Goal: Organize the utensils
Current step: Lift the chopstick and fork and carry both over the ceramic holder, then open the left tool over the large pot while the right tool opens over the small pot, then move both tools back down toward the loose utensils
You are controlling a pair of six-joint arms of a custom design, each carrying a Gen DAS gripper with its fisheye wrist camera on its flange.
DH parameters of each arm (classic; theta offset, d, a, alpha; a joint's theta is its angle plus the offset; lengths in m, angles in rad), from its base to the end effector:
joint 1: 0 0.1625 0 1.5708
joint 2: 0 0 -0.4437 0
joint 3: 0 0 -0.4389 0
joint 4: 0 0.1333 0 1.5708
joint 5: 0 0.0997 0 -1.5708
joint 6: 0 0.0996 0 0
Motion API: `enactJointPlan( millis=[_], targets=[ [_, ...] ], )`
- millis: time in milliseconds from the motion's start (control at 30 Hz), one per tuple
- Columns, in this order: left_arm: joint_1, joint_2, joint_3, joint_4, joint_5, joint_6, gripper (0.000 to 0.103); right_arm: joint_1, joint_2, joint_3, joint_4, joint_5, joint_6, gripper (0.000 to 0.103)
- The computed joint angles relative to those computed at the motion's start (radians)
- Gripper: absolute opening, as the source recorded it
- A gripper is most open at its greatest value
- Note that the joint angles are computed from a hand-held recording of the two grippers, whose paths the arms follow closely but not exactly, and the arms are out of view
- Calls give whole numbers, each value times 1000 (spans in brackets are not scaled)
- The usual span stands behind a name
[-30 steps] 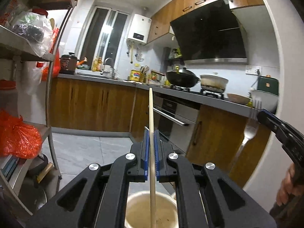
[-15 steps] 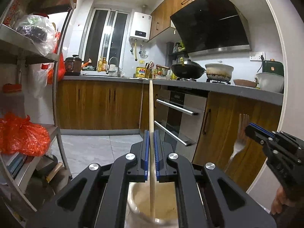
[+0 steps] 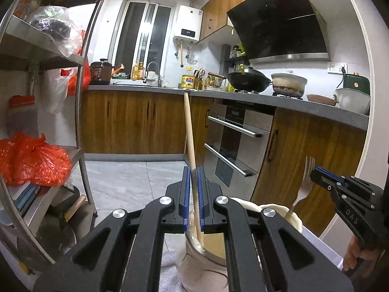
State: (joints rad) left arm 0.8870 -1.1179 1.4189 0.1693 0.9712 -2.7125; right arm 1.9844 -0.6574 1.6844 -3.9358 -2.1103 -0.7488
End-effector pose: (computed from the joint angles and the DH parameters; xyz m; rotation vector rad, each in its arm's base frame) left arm -0.2583 -0.6169 0.3052 0.8420 2.1771 -1.4855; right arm 0.3503 -0.5937 0.1353 0.7331 -1.9128 1.4677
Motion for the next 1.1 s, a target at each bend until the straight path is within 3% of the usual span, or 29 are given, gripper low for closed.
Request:
enactJointPlan(
  millis=[67,200,300,367,500,567,667,1100],
  targets=[
    [-1,5,-7,10,-7,-2,9,1,3,-4,5,-10,-2,3],
    [-2,15,-19,32,-22,-13,33,-2,5,-11,19,-24,12,3],
    [-5,18,-23,35,-35,-5,40,-4,0,-9,25,-26,24,10],
    [-9,16,-23,32,-40,-5,52,-5,-3,-5,24,-22,35,33],
    [-24,-2,0,9,-53,14,68,-4,-19,14,27,-11,54,53],
    [-35,-13,15,-7,-68,24,82,-4,-37,35,25,14,82,81],
    [-54,-40,48,-39,-83,43,96,3,-62,66,4,41,101,97],
    [-163,-156,165,-41,-162,35,97,42,-135,179,-67,35,120,98]
  ],
)
